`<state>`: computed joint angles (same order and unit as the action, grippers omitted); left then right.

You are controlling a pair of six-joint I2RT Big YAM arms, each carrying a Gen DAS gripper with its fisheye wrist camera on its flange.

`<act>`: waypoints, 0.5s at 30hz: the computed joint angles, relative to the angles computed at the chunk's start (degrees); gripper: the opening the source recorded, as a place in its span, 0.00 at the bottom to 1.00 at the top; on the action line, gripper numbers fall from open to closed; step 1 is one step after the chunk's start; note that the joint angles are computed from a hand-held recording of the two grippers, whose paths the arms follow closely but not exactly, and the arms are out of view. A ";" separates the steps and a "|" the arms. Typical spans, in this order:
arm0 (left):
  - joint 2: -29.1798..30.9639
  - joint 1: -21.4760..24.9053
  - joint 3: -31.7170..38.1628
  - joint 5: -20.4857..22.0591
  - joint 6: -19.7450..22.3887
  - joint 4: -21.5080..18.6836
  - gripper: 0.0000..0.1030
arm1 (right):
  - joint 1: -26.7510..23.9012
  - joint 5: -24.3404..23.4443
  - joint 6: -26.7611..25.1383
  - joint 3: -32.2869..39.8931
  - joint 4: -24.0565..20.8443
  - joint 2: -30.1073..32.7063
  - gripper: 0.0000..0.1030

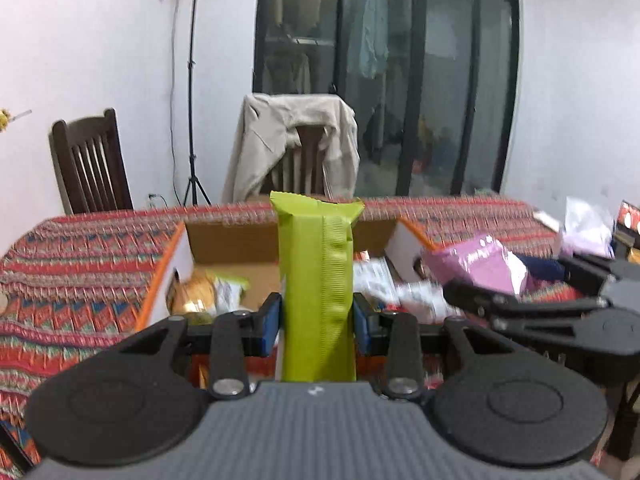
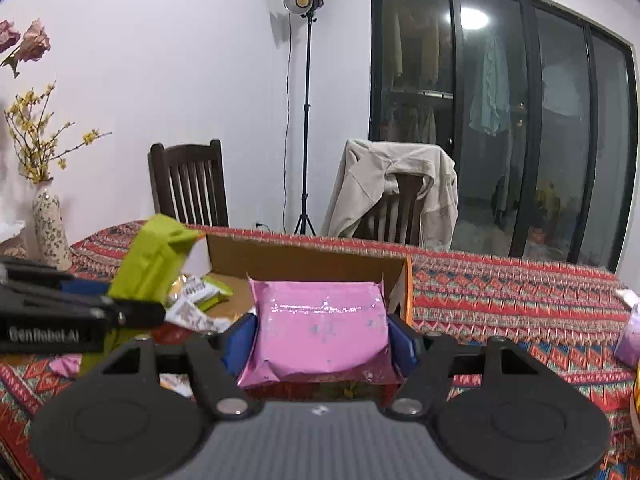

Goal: Organize snacks
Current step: 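Carry the green bar and pink packet into the box and open both tools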

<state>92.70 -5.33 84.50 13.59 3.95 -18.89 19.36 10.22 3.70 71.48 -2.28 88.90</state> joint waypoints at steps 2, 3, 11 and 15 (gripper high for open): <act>1.10 0.15 2.18 -0.39 -1.28 0.12 0.36 | 0.04 0.12 -0.29 1.55 -0.23 0.63 0.67; 1.84 0.22 3.56 -0.42 -1.99 -0.06 0.36 | 0.07 0.25 -0.40 2.55 -0.41 1.15 0.67; 8.79 0.18 14.18 -1.89 -6.47 -1.85 0.36 | -0.40 1.05 1.66 11.86 -3.17 7.26 0.67; 13.05 0.40 18.74 -2.41 -8.14 -3.02 0.36 | -0.96 1.34 3.72 16.01 -4.41 10.91 0.67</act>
<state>105.75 -4.93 103.24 11.18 -4.18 -21.91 18.40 11.57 7.42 87.49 -6.69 99.81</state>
